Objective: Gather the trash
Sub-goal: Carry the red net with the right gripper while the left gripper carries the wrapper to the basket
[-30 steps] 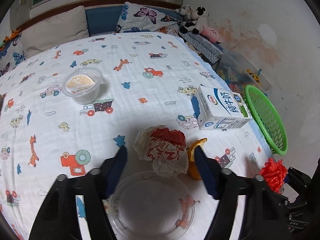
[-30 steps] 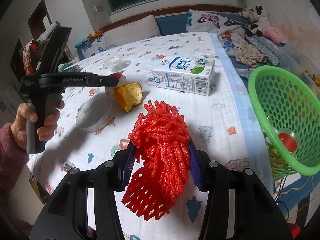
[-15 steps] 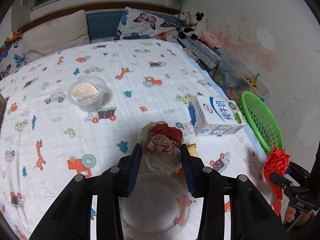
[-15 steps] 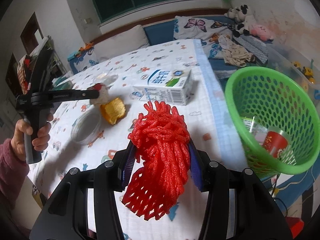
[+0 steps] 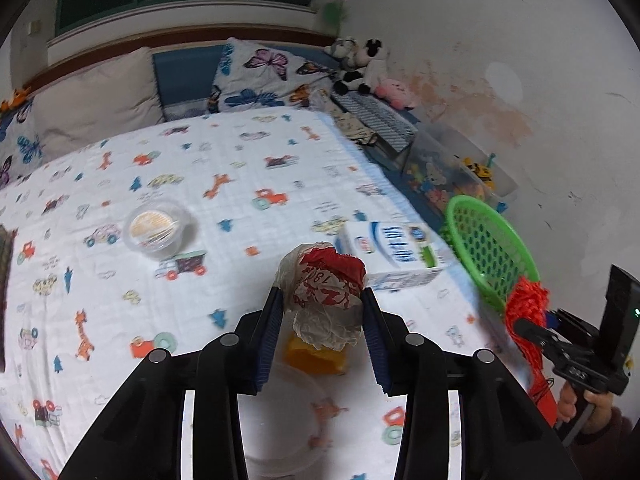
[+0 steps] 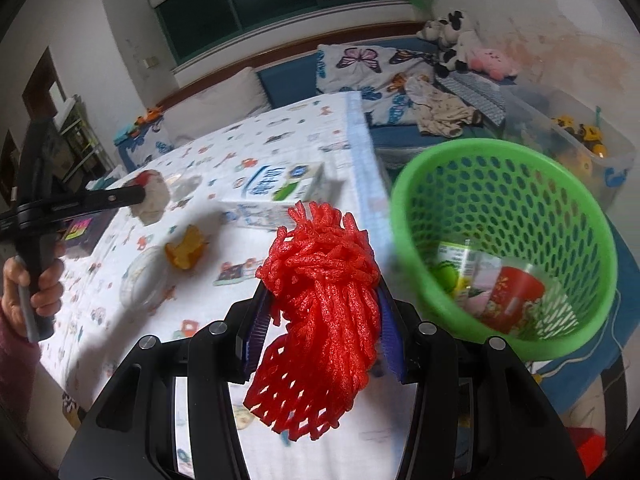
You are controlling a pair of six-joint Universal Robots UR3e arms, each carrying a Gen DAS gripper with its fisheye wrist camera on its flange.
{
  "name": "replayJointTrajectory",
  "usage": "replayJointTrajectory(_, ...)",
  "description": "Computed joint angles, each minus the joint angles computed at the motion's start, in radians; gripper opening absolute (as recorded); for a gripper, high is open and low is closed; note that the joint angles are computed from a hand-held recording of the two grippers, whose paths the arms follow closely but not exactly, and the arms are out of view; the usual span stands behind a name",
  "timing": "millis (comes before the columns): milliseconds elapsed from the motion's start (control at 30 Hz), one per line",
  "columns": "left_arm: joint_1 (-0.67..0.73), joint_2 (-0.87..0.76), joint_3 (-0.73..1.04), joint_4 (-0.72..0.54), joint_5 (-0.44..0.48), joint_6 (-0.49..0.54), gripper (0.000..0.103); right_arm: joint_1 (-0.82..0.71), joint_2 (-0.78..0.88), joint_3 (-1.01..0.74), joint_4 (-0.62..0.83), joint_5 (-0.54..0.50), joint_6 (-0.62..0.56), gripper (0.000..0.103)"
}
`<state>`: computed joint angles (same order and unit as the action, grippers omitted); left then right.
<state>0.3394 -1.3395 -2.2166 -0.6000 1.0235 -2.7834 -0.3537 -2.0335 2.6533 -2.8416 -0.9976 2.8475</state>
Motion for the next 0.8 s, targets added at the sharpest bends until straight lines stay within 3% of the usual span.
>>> replayJointTrajectory(267,-0.147,-0.066,0.081,0.040,0.039,-0.061,0.039,-0.167,-0.016,-0.019,0.061,0.016,-0.085,0.050)
replayJointTrajectory(667,-0.349,-0.228,0.261,0.076,0.118,-0.153,0.039,-0.274,0.213,-0.145,-0.028,-0.014,-0.077,0.052)
replayJointTrajectory(800,-0.406,-0.280,0.320,0.081,0.140,-0.175,0.039,-0.285,0.273,-0.165,-0.074,-0.023,-0.056,0.064)
